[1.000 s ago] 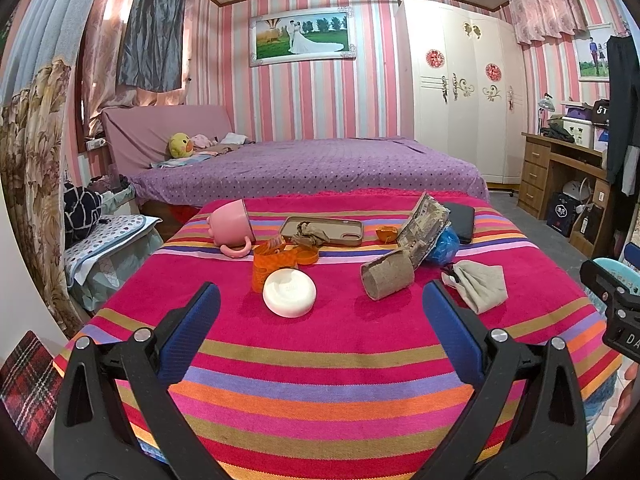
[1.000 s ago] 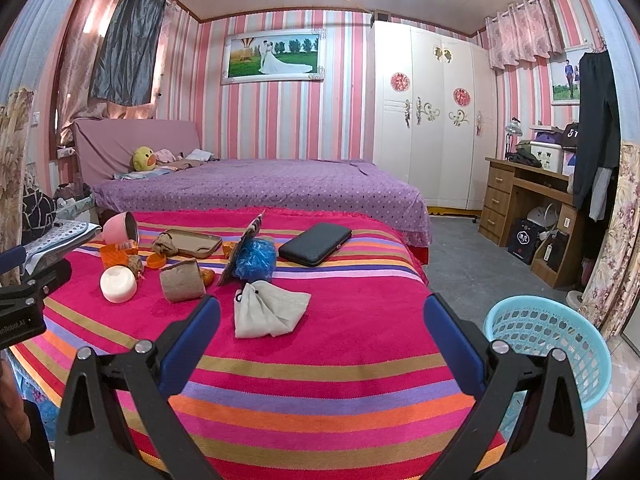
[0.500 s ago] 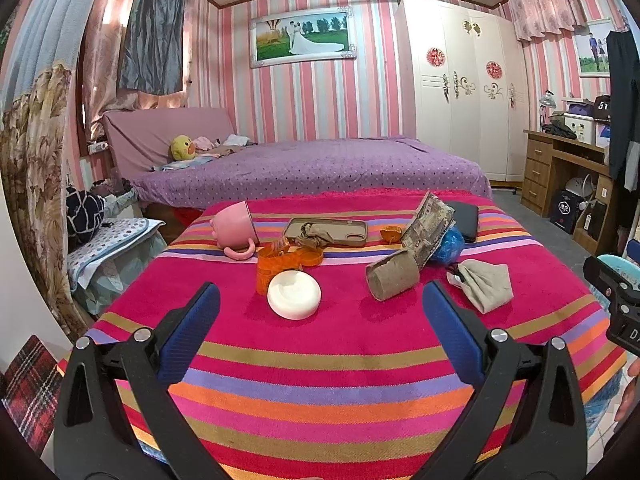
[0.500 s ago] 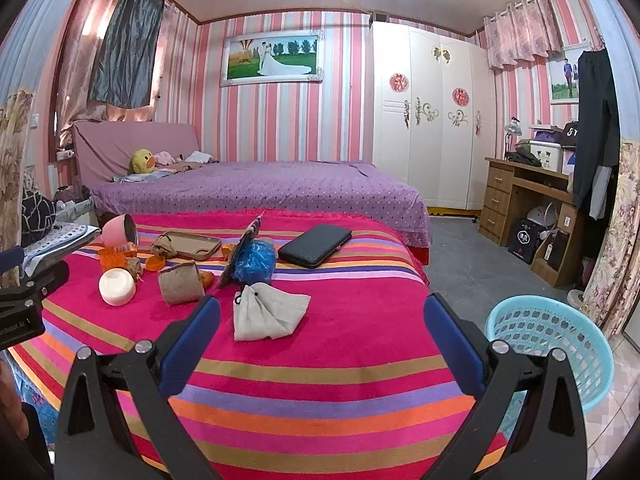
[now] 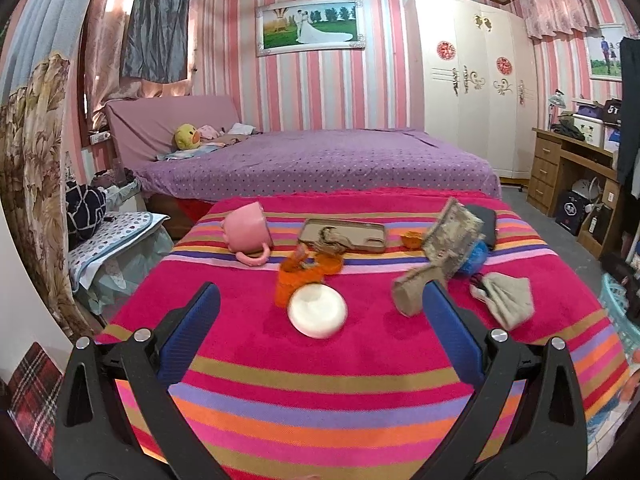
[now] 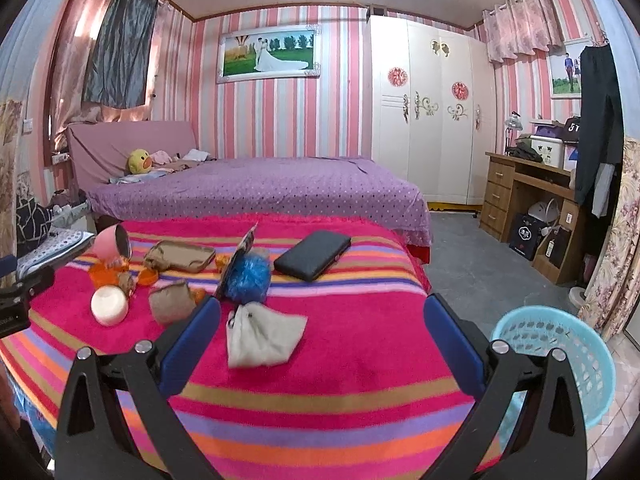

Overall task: Collect trash
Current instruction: 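Grasp the white round lid with the left tool while the right tool grasps the beige cloth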

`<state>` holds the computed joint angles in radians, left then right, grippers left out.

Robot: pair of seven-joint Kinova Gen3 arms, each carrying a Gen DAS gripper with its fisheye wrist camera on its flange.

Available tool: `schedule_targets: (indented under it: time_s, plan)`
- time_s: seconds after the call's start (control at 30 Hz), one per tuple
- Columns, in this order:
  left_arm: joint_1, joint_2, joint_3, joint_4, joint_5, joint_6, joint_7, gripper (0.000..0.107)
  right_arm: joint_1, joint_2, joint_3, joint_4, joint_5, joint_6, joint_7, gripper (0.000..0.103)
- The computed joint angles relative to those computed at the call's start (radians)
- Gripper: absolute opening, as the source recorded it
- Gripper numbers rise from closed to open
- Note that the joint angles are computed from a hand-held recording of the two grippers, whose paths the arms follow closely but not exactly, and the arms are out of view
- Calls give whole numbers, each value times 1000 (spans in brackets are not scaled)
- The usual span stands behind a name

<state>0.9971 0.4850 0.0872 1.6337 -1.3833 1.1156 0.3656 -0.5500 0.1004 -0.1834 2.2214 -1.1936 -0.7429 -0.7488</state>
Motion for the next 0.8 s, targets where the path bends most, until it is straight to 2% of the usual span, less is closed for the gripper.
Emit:
schedule_targets:
  time_s: [0.13, 0.2, 0.3, 0.37, 0.47, 0.57, 0.67, 0.8]
  plan:
    - [-55, -15, -8, -2, 20, -47, -34, 98, 34, 26, 32, -69, 9, 86, 61, 99]
    - [-79, -14, -17, 3, 31, -63, -39, 98, 37, 50, 46, -107, -28, 116, 125, 99]
    - [-106, -11, -26, 18, 51, -93, -17, 98, 25, 102, 57, -124, -31, 89, 144, 99]
    - [-124, -9, -32, 24, 76, -130, -23, 98, 29, 119, 68, -133, -37, 110, 148, 99]
    - [-148, 19, -28, -4, 133, -149, -95, 98, 36, 135, 89, -147, -38, 158, 154, 99]
    - [-147, 37, -49, -19, 154, -184, -124, 98, 19, 165, 102, -165, -69, 129, 201, 99]
    - [-133, 75, -75, -74, 187, -171, -173, 98, 24, 182, 109, -193, -133, 147, 268, 99]
    - [-160, 121, -75, -165, 287, -186, -303, 98, 43, 192, 105, -208, -165, 165, 279, 99]
